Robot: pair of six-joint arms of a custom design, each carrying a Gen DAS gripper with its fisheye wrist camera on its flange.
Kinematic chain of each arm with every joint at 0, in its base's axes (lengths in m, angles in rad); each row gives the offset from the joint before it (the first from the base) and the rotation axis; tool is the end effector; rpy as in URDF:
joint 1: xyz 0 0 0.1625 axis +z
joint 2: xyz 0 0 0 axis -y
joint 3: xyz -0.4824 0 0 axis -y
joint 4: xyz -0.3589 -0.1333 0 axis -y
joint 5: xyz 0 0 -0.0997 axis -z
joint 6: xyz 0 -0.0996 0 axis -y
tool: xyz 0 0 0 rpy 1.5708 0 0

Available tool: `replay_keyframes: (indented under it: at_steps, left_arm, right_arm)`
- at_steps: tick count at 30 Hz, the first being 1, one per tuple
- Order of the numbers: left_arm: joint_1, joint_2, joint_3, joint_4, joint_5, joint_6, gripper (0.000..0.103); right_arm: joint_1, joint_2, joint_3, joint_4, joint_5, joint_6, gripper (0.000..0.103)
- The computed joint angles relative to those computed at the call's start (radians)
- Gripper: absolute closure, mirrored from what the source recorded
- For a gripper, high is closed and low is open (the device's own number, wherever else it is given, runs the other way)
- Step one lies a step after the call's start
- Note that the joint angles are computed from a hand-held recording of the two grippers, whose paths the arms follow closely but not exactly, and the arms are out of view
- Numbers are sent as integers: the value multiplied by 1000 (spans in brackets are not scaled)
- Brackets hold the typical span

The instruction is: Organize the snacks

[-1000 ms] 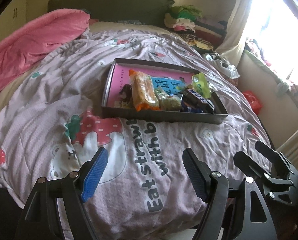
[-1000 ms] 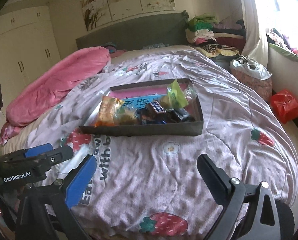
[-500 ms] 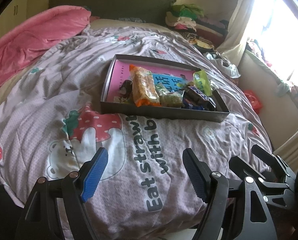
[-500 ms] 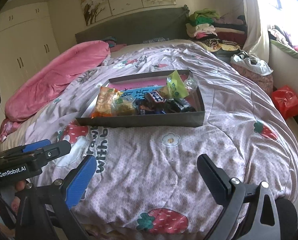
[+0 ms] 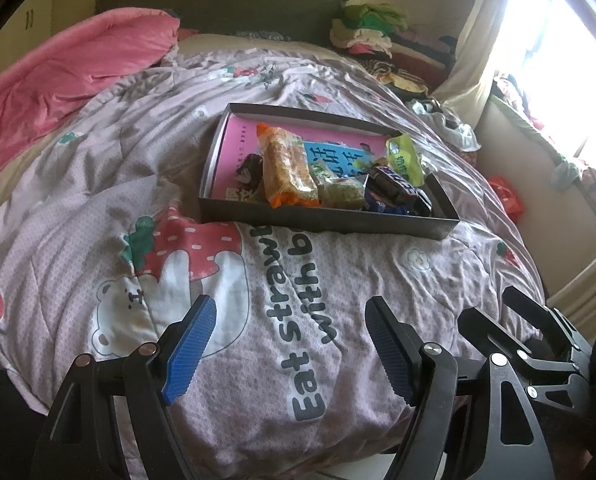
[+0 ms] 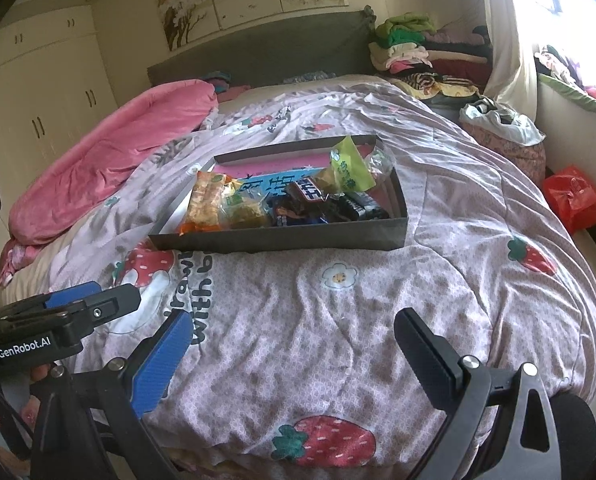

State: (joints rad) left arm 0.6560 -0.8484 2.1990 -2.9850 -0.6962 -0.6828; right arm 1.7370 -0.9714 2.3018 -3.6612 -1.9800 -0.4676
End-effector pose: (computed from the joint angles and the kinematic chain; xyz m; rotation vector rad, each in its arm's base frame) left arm -0.2690 -0.4717 0.1168 0.2458 2.4222 -0.8694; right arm 0.1739 -0.4705 0.2147 0.5792 -2.4276 0.9047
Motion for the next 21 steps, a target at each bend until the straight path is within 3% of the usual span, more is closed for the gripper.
replay_keyframes:
  at_steps: [21]
  left_arm:
    - [2,-3,-1,19,5,-2,25]
  right_arm:
    - [0,1,0,-9,4,-5,2]
